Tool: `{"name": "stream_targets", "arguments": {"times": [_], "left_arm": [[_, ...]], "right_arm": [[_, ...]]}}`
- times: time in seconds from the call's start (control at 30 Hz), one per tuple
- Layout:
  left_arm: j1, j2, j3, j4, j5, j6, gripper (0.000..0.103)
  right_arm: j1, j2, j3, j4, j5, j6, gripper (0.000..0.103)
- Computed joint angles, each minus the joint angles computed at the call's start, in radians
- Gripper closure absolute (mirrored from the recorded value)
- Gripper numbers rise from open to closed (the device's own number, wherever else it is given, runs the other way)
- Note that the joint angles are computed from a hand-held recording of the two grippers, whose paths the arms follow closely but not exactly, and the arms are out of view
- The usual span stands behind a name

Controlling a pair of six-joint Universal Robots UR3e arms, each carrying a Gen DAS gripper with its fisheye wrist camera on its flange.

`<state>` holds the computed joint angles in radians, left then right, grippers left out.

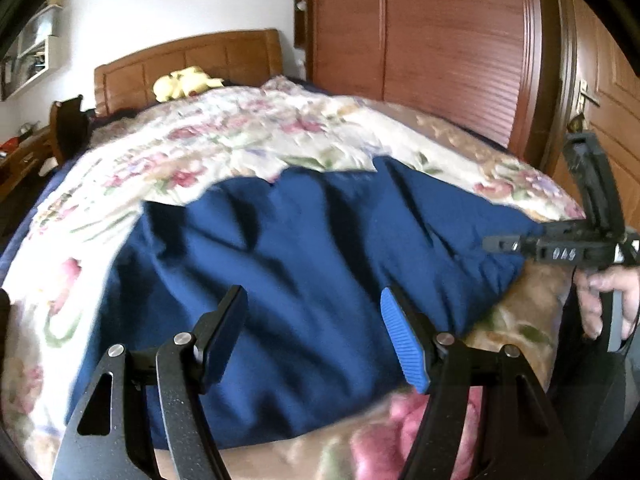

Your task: Fold large clothes

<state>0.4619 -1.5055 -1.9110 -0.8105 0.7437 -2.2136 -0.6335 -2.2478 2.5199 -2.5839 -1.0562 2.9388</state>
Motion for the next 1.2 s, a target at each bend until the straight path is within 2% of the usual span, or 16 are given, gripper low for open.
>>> {"name": "stream_targets", "arguments": {"times": [0.07, 0.23, 0.43, 0.6, 0.7, 0.77, 0.83, 0.87, 0.9, 0.93, 1.03, 1.2], "left_arm": [[0.052, 0.013, 0.017, -0.055, -0.035, 0.035, 0.033], [0.205, 0.050, 0.054, -0.217, -0.115, 0.160, 0.033], [0.369, 0.024, 0.130, -0.384, -0.171, 0.290, 0.033], [0.453, -0.037, 0.175, -0.401, -0.179, 0.307, 0.033], [0.481, -0.072, 0.202, -0.405, -0.178, 0.300, 0.033], [0.486, -0.092, 0.214, -0.390, -0.176, 0.283, 0.033], [0.483, -0.109, 0.225, -0.379, -0.172, 0.265, 0.033], [0.482, -0.114, 0.230, -0.381, -0.172, 0.263, 0.033], [0.479, -0.114, 0.230, -0.377, -0.173, 0.260, 0.033], [0.477, -0.111, 0.226, -0.373, -0.174, 0.260, 0.033], [0.480, -0.090, 0.211, -0.396, -0.183, 0.293, 0.033], [0.463, -0.078, 0.202, -0.401, -0.177, 0.307, 0.033]], "right_arm": [[0.093, 0.058, -0.086, -0.037, -0.052, 0.053, 0.081], [0.449, 0.324, -0.348, -0.162, -0.331, 0.170, 0.083], [0.741, 0.634, -0.688, -0.174, -0.528, 0.226, 0.084], [0.893, 0.889, -1.014, -0.126, -0.594, 0.239, 0.084], [0.937, 1.046, -1.228, -0.059, -0.556, 0.244, 0.084], [0.959, 1.150, -1.382, 0.025, -0.544, 0.248, 0.081], [0.969, 1.235, -1.516, 0.105, -0.502, 0.267, 0.072], [0.966, 1.258, -1.548, 0.110, -0.483, 0.268, 0.068], [0.973, 1.275, -1.571, 0.107, -0.496, 0.270, 0.057], [0.975, 1.281, -1.583, 0.108, -0.513, 0.263, 0.051], [0.965, 1.238, -1.490, 0.052, -0.527, 0.235, 0.051], [0.991, 1.143, -1.315, 0.007, -0.641, 0.229, 0.051]]}}
